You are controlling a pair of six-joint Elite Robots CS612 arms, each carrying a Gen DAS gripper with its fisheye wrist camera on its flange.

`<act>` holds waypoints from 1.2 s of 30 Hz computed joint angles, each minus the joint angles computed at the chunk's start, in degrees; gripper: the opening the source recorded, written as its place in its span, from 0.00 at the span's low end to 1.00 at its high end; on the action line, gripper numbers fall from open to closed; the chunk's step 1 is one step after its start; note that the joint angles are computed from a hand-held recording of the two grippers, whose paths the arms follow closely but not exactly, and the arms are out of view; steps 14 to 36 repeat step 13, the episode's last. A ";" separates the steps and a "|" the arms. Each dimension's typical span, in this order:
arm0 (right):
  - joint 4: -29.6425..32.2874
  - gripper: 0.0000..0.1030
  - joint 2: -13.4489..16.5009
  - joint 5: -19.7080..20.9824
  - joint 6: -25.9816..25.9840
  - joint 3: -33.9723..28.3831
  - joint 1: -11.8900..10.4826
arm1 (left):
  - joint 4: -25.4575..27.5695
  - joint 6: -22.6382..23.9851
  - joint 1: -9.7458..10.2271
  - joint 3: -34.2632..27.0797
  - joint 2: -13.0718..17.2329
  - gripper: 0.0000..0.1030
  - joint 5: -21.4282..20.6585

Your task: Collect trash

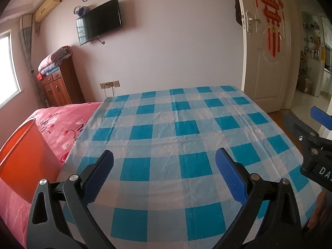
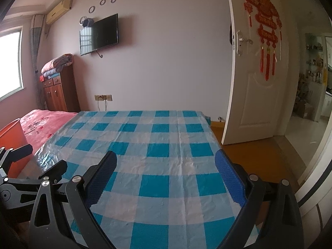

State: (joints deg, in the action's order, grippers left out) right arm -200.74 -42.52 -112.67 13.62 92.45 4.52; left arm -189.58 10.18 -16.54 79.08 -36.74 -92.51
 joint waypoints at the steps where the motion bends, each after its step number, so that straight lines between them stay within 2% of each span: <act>1: 0.39 0.92 0.18 0.27 0.12 -0.17 -0.11 | 0.75 -0.25 0.05 -0.39 0.25 0.96 -0.22; 10: 9.83 0.92 2.25 5.70 2.87 -3.74 -1.62 | 11.39 -2.64 -0.21 -5.84 3.17 0.96 3.41; 13: 14.81 0.92 3.11 8.22 4.19 -5.71 -2.31 | 16.30 -3.24 -0.57 -8.93 4.74 0.96 6.62; 36: 14.81 0.92 3.11 8.22 4.19 -5.71 -2.31 | 16.30 -3.24 -0.57 -8.93 4.74 0.96 6.62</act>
